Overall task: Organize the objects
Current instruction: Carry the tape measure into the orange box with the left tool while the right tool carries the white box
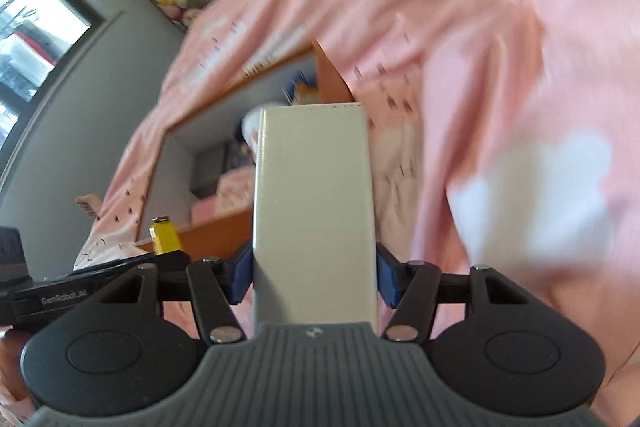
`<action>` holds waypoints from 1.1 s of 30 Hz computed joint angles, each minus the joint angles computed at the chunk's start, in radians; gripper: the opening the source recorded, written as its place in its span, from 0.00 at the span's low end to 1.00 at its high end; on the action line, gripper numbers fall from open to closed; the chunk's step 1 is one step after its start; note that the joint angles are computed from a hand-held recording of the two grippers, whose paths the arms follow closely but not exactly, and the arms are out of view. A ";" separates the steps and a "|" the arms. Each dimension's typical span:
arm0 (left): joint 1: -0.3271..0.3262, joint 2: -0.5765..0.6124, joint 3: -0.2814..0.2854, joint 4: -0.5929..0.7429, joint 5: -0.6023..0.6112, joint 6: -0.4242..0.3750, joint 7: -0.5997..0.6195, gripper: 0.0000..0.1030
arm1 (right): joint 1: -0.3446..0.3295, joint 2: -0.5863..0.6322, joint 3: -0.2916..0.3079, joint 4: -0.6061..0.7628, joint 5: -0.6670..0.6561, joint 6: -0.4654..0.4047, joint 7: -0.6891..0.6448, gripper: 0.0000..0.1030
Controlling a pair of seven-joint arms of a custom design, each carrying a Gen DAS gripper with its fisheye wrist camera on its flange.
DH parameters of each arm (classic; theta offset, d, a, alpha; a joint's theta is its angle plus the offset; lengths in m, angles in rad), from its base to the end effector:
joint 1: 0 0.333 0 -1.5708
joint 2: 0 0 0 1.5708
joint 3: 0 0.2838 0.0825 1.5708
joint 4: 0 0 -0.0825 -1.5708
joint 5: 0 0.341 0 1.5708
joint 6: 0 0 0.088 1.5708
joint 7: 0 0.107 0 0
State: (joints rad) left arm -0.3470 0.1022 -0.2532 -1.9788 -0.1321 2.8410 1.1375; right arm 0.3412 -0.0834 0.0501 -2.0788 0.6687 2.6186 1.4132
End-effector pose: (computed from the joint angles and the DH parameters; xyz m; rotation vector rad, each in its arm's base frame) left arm 0.4899 -0.3210 0.4967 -1.9546 2.0442 -1.1342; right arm 0.4999 0.1917 0.5174 -1.7317 1.6152 0.0244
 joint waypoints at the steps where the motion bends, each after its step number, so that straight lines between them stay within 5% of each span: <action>1: -0.001 0.016 0.000 0.022 0.006 0.003 0.008 0.62 | 0.001 0.005 0.000 0.017 0.000 0.002 -0.017 0.60; 9: -0.017 0.177 0.037 0.223 0.053 -0.015 -0.015 0.62 | -0.018 0.133 0.029 0.208 -0.032 0.006 -0.118 0.60; 22: 0.006 0.420 0.030 0.512 -0.044 -0.179 0.079 0.62 | -0.088 0.343 0.090 0.429 -0.270 0.001 -0.007 0.60; 33: 0.022 0.466 0.019 0.545 -0.104 -0.240 0.123 0.63 | -0.102 0.430 0.118 0.528 -0.343 -0.046 0.043 0.60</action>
